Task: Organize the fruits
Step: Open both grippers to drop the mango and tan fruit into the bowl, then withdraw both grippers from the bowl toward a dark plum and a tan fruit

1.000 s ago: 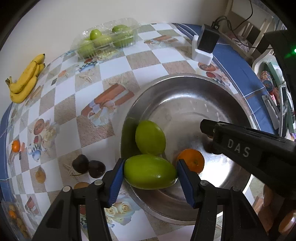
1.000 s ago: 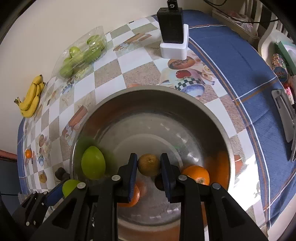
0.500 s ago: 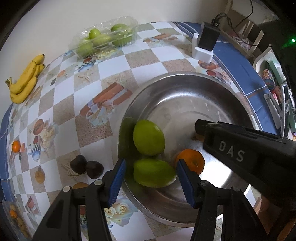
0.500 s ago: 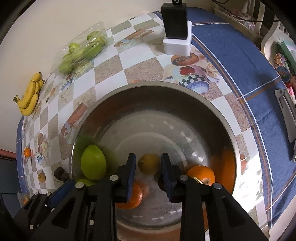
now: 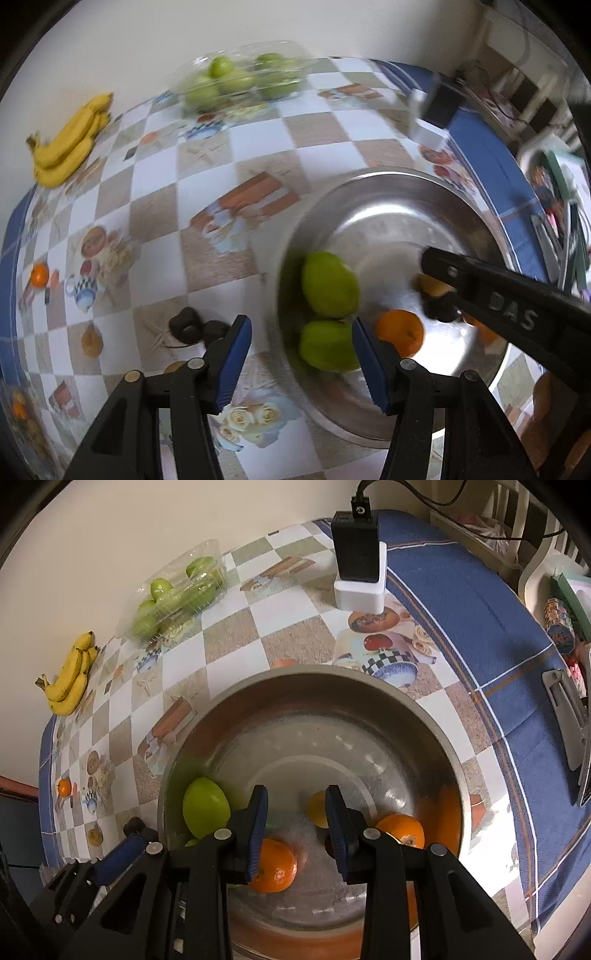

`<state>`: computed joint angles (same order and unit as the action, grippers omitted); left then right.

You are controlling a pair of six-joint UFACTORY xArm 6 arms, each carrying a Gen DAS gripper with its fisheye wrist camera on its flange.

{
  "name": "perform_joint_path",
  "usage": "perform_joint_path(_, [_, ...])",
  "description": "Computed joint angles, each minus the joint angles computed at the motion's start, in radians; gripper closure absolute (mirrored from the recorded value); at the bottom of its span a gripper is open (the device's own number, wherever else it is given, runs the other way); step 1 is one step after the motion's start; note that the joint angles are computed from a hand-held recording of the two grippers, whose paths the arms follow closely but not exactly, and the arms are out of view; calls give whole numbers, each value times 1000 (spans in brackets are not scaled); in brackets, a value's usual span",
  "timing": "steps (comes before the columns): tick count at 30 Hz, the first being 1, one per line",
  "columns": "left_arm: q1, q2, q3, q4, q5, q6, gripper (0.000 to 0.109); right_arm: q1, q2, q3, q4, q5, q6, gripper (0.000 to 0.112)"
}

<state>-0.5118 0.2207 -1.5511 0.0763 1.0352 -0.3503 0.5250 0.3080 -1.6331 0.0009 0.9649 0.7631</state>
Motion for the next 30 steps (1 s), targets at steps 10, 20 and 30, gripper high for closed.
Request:
perform_joint_path(10, [103,-59,77,6,-27,-151,48,1,-2,3,2,6,-5,80])
perform_joint_path(20, [175,-113,142,-8,-40,-239,36,19,8,-38,-21,31,-12,69])
perform_joint_path(30, [186,-117,150,45,-13,-290,8,38,56,-114,-75,117,-2,35])
